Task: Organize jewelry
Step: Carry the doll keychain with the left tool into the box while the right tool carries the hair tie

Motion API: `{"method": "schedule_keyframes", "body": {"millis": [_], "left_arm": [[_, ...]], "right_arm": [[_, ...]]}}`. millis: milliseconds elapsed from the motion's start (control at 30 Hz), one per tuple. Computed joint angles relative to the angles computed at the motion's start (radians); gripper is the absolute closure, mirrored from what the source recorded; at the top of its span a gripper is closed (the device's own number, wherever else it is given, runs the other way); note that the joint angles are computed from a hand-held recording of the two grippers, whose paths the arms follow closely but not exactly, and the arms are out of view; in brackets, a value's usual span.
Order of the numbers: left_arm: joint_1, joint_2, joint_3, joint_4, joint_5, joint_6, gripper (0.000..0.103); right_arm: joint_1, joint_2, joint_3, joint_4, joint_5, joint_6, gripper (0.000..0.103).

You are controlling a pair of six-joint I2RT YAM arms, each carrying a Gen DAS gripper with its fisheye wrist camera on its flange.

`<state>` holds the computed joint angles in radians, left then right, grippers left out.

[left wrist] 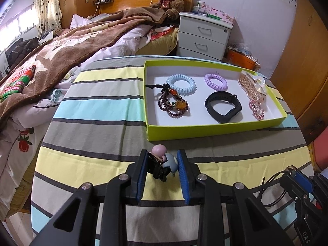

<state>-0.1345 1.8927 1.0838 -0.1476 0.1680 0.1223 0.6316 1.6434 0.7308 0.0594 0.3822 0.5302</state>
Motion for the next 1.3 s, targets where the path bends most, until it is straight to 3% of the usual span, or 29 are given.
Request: {"method": "schedule_keyframes", "body": {"millis": [433,800,1300], "left_arm": [[0.039,-0.092,-0.009,-0.041,0.086,0.017,0.073],[0.043,-0.105,0.060,-0.076,0.121,0.030,0.073],[0.002,0.093,0.347,-0.181,0.155,0.008,0.073]], "right_arm": [[-0.022,-0.072,0.034,-0.039,0.016,-0.035,0.086],[-0.102,-0.035,0.164,-0.078,-0.019,-0.127,0.086],[-0.241,0.177,0.414,-0.148,-0.082,-0.153,0.086]]}}
